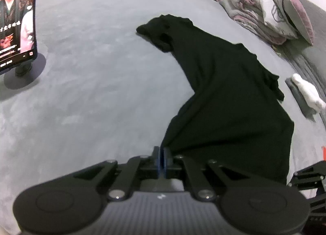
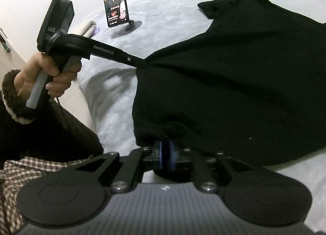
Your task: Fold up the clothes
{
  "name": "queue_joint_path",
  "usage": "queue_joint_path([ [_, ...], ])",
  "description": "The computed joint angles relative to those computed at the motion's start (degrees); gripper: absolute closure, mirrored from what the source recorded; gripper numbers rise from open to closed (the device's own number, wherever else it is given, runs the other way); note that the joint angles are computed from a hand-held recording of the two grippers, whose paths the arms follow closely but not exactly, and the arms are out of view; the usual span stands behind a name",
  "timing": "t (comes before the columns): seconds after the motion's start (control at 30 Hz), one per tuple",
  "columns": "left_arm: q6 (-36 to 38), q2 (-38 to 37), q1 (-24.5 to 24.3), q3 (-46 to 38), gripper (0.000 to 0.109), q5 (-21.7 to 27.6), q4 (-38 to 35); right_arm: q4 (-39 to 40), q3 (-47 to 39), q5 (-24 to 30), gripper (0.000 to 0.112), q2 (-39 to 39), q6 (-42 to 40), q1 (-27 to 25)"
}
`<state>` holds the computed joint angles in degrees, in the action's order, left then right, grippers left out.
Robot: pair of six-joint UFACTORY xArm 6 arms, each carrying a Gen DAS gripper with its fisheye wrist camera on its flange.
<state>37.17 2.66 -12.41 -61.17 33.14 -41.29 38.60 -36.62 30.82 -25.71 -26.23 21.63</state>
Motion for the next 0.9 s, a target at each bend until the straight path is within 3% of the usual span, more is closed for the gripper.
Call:
queue_joint_path([
  [0.07,0.0,-0.5,-0.4,0.5,0.091,-1.3,-0.4,-1.3,0.5,-0.4,0.096,-1.2,1.2,0.1],
  [0.13,0.5,-1.2,-1.0,1.4,0.071,-3.7,-1.0,-1.5,1.2,-0.8,0.095,-2.3,1.9,-0.2],
  [0.23,1.8,-2.0,-2.1,2.3,0.065,-6.8,-2.2,0.0,2.9,-1.7,0.084,-4.7,2.1,-1.4],
  [0.3,3.4,-2.4,-2.6,2.4,0.06,-7.1,-3.9,1.3,4.2,-2.7,0.07,-6.2,2.1,-1.9],
  [0.53,9.8,-3.3,-4.7,2.6,0.055,-6.9,-10.1,-0.6,8.9,-3.7,0.07,-12.7,5.8,-4.4],
  [0.9,16.3,-2.9,-10.7,2.1,0.046,-4.9,-11.2,-4.6,13.8,-9.2,0.07,-16.9,15.4,-11.5],
])
